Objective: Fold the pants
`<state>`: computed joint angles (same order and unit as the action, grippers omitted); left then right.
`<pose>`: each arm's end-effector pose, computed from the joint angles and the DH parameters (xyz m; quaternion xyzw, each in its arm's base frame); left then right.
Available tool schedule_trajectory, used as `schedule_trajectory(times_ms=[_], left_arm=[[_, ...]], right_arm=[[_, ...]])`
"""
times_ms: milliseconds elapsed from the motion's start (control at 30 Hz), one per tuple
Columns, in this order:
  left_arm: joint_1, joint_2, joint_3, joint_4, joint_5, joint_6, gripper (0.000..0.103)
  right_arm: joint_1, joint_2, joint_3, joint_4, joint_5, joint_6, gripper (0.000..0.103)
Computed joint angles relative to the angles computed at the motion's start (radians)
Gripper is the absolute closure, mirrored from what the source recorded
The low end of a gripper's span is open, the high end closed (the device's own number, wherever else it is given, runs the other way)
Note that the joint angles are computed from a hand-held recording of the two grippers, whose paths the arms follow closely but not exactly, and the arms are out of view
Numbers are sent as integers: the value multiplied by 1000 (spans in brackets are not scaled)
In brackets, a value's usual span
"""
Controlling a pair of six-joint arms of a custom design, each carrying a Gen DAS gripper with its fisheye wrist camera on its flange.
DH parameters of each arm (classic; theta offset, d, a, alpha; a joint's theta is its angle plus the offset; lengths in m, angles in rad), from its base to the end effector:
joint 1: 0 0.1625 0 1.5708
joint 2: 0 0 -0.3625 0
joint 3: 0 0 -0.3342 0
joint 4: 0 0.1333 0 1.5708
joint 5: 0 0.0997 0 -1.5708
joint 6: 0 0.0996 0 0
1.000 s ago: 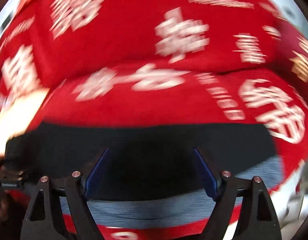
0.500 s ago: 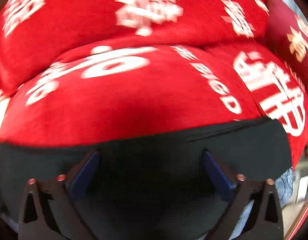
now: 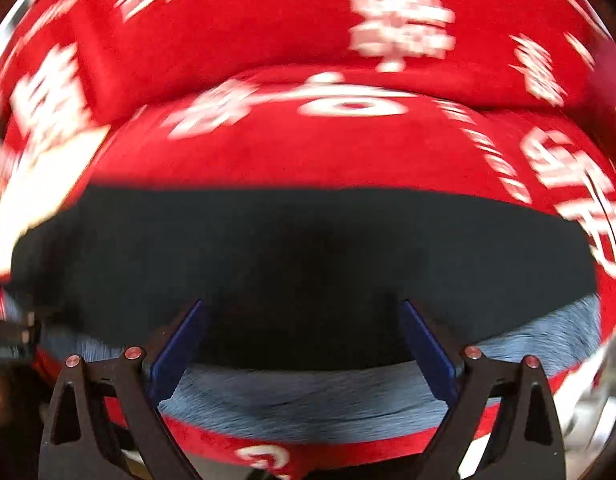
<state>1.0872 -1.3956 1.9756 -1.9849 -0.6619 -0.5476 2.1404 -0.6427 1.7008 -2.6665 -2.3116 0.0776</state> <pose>-0.0128 -0.4800 0.2595 0.0077 0.8961 -0.1509 0.4173 0.3558 -0.4330 0.0188 0.2204 -0.9056 0.1317 0.3376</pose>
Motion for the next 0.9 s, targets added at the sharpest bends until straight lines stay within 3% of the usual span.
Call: schedule_trajectory(times_ms=[133,200,267,333,433,533,567,667,733,833,900], left_arm=[[63,-82,-2,40,29,-58,0],[101,-131,-9,16,-9,-43,0],[122,-159,-20,67,30,-90,0],[156,-189,-18,24,-23,-67,0],[159,-212,-4,21,-34,-75,0],[122,-239,23,77,-2,-156,0],[113,-247,29,86,-2,-170,0],[82,-261,55,111,-24,-190,0],[66,-220,60,76,-32,-134,0],[-17,-186,112,58,-5,-91,0],[-44,-167,133,56,4,-76,0]], right_arm=[[-68,-51,61,-36,-19,10,1],[-121,-119,114,-93,-4,28,0],[-181,-186,139,-98,-98,70,0],[-232,-233,161,-123,-141,74,0],[-291,-308,180,-126,-111,80,1],[-235,-288,131,18,-232,205,1],[-203,-280,136,3,-224,200,0],[-116,-233,146,-38,-102,155,0],[-39,-159,128,-37,-64,115,0],[62,-45,87,-46,14,64,1],[97,6,61,-32,39,57,1]])
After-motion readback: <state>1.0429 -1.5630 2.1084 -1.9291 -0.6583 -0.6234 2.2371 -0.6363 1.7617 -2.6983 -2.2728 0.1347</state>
